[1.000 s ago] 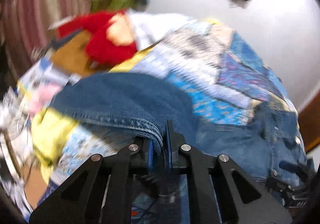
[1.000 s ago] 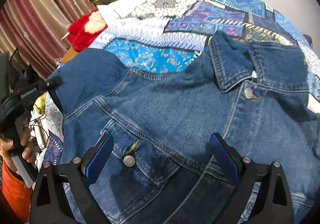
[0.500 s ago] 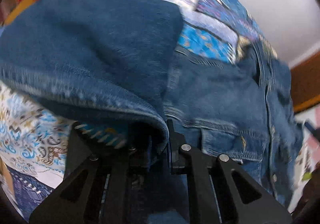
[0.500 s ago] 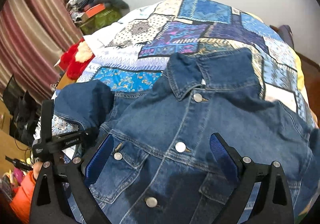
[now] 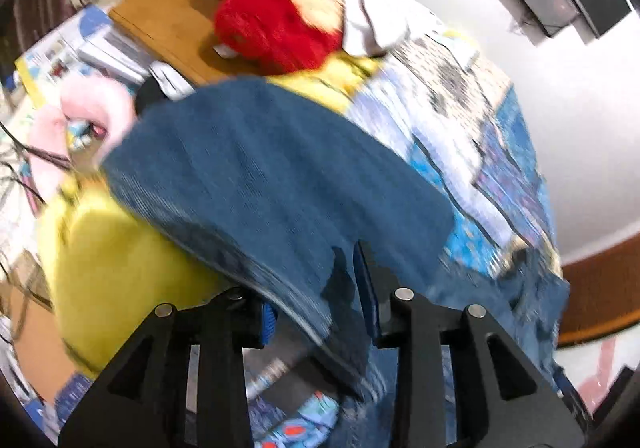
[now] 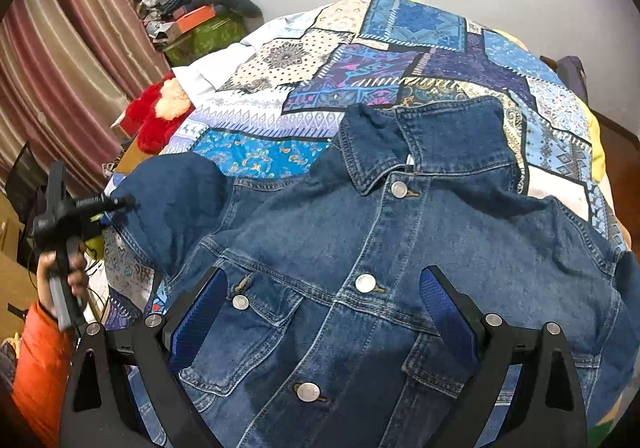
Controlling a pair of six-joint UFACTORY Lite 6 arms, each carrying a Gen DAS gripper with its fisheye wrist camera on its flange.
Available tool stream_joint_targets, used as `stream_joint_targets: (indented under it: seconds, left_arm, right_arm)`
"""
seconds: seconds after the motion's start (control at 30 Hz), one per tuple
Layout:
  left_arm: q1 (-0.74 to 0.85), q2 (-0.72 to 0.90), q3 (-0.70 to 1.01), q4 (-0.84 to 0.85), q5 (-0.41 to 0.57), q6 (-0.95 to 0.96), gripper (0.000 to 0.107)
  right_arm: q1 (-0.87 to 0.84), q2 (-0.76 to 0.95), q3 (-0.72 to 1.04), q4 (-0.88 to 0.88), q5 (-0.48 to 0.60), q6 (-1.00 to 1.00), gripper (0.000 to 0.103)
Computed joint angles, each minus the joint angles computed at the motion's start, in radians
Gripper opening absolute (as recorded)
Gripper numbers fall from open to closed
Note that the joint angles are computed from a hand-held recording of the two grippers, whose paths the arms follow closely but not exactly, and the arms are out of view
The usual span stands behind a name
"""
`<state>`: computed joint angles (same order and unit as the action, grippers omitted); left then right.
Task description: Fold large clothes
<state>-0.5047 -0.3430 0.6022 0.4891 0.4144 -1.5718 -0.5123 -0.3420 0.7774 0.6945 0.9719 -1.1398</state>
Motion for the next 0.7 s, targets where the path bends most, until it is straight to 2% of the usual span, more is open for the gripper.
stream_joint_targets:
  seconds: [0.17, 0.2, 0.23, 0.33, 0.47, 0.53, 0.6, 0.7]
  left_arm:
    - [0.022, 0.146, 0.134, 0.118, 0.136, -0.041, 0.032]
    - [0.006, 0.168, 0.166, 0.162, 0.179, -0.063, 0.02]
    - [-0.032, 0.214, 0.231, 0.221, 0.263, -0.085, 0.008]
    - [-0.142, 0.294, 0.389, 0.347, 0.46, -0.103, 0.006]
    - [-0.322, 0.364, 0.605, 0.476, 0.633, -0.123, 0.006]
    - [-0.416, 0.432, 0.721, 0.532, 0.685, -0.104, 0.005]
    - [-0.532, 0.582, 0.915, 0.573, 0.725, -0.027, 0.005]
    - [-0.593, 0.784, 1.14, 0.488, 0.665, 0.121, 0.005]
  right_arm:
    - [-0.008, 0.021, -0.003, 0.004, -0.013, -0.008, 0.096]
    - [-0.016, 0.027, -0.001, 0.005, -0.014, -0.013, 0.096]
    - [-0.027, 0.037, 0.005, 0.007, -0.013, -0.018, 0.096]
    - [-0.066, 0.063, 0.028, 0.015, 0.001, -0.028, 0.096]
    - [-0.138, 0.104, 0.073, 0.026, 0.04, -0.052, 0.096]
    - [-0.171, 0.106, 0.09, 0.027, 0.051, -0.072, 0.096]
    - [-0.203, 0.108, 0.106, 0.029, 0.067, -0.09, 0.096]
    - [-0.273, 0.107, 0.136, 0.029, 0.119, -0.116, 0.096]
